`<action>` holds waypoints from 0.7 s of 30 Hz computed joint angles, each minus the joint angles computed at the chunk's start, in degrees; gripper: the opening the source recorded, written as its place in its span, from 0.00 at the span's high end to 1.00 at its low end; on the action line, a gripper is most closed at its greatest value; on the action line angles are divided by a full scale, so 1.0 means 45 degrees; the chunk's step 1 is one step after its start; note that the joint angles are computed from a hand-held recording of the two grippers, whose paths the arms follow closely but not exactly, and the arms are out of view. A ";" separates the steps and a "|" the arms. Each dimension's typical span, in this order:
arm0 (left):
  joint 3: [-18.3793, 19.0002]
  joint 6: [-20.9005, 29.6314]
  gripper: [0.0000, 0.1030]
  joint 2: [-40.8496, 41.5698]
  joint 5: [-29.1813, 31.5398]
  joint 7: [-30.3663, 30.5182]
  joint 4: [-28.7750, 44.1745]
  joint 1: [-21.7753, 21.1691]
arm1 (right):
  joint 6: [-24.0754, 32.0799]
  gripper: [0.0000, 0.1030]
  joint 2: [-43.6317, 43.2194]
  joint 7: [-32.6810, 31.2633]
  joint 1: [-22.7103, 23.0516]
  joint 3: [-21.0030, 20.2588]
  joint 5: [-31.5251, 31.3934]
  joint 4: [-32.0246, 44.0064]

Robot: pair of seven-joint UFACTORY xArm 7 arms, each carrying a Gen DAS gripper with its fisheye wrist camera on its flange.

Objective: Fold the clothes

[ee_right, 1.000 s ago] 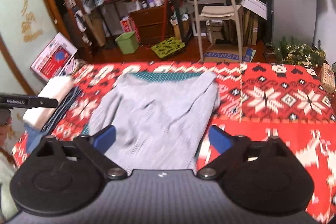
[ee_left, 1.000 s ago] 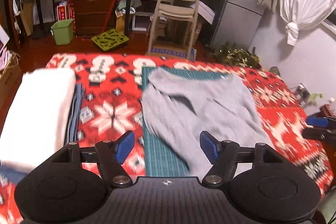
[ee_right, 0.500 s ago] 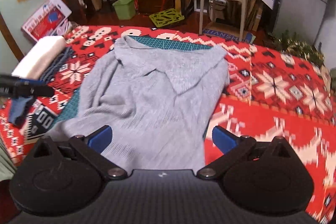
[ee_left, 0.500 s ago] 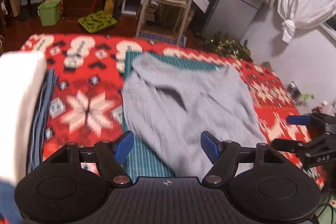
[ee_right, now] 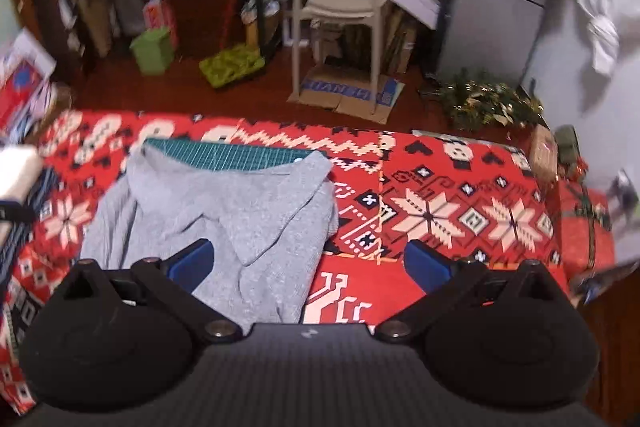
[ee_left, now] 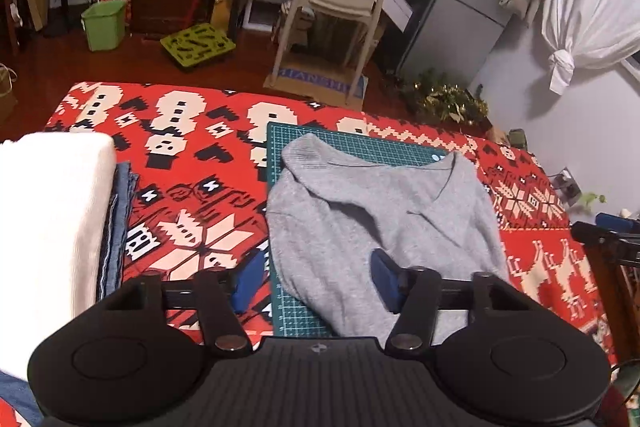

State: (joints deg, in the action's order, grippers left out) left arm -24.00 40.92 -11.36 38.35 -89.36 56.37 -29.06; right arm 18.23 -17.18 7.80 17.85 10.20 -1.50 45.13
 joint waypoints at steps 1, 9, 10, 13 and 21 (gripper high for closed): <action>-0.0206 0.0129 0.49 0.0006 0.0412 -0.0402 -0.0107 0.0015 | -0.0601 0.01 -0.0279 0.0122 -0.0022 0.0026 -0.0004 -0.0534; -0.0895 0.0277 0.54 0.0025 0.0886 -0.2503 -0.0217 -0.0964 | -0.2365 0.13 -0.3385 0.1132 0.0322 0.0196 0.0198 -0.4355; -0.0930 0.0253 0.54 0.0025 0.0702 -0.2633 -0.0158 -0.1094 | -0.1932 0.13 -0.3829 0.1132 0.0648 -0.0101 0.0402 -0.4589; -0.1198 0.0232 0.54 0.0117 0.1048 -0.3039 -0.0053 -0.1361 | -0.1107 0.15 -0.5156 0.0838 0.1513 -0.0958 0.1034 -0.5461; -0.1551 0.1696 0.54 0.0722 0.1294 -0.4147 0.0364 -0.2730 | -0.0255 0.31 -0.8321 0.0606 0.2875 -0.1966 0.2537 -0.7805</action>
